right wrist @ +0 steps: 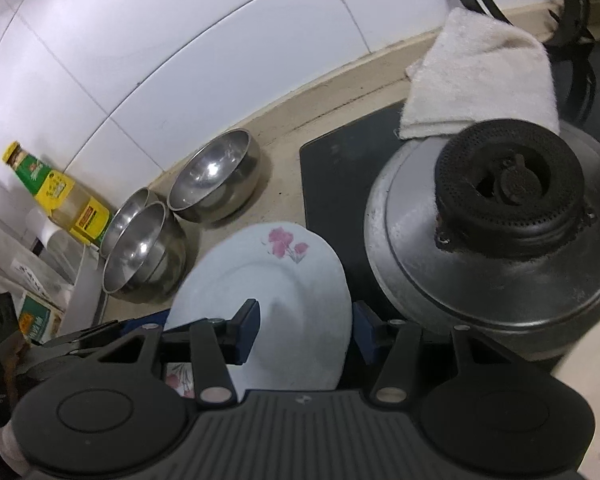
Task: Organize plates and bowls
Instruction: 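Hold the stacked plates with both grippers and align their rims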
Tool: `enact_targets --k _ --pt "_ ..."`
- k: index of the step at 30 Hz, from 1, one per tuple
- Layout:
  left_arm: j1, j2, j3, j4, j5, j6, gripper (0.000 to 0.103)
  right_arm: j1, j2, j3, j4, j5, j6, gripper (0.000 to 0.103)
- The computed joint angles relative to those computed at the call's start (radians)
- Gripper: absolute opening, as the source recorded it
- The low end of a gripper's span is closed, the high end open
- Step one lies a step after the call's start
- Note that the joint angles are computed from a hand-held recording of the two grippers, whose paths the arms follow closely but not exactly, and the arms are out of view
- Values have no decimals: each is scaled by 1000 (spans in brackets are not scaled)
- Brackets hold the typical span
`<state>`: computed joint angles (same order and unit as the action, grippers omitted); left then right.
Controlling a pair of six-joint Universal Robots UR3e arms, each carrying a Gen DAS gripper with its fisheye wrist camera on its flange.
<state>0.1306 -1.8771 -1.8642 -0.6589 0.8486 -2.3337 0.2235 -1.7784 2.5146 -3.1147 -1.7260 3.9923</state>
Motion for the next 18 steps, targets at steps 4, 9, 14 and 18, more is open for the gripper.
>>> enact_targets --k 4,9,14,18 --pt "9 11 -30 19 5 83 73 52 37 -47 36 -61 -38 49" --pt "21 19 -57 40 0 100 79 45 -2 16 -17 -19 -34 51" --pt "-9 41 -112 136 31 14 81 140 94 -75 11 -123 -65 64" --pt "5 27 -9 -29 -11 -53 79 78 59 -49 4 -76 -8 62"
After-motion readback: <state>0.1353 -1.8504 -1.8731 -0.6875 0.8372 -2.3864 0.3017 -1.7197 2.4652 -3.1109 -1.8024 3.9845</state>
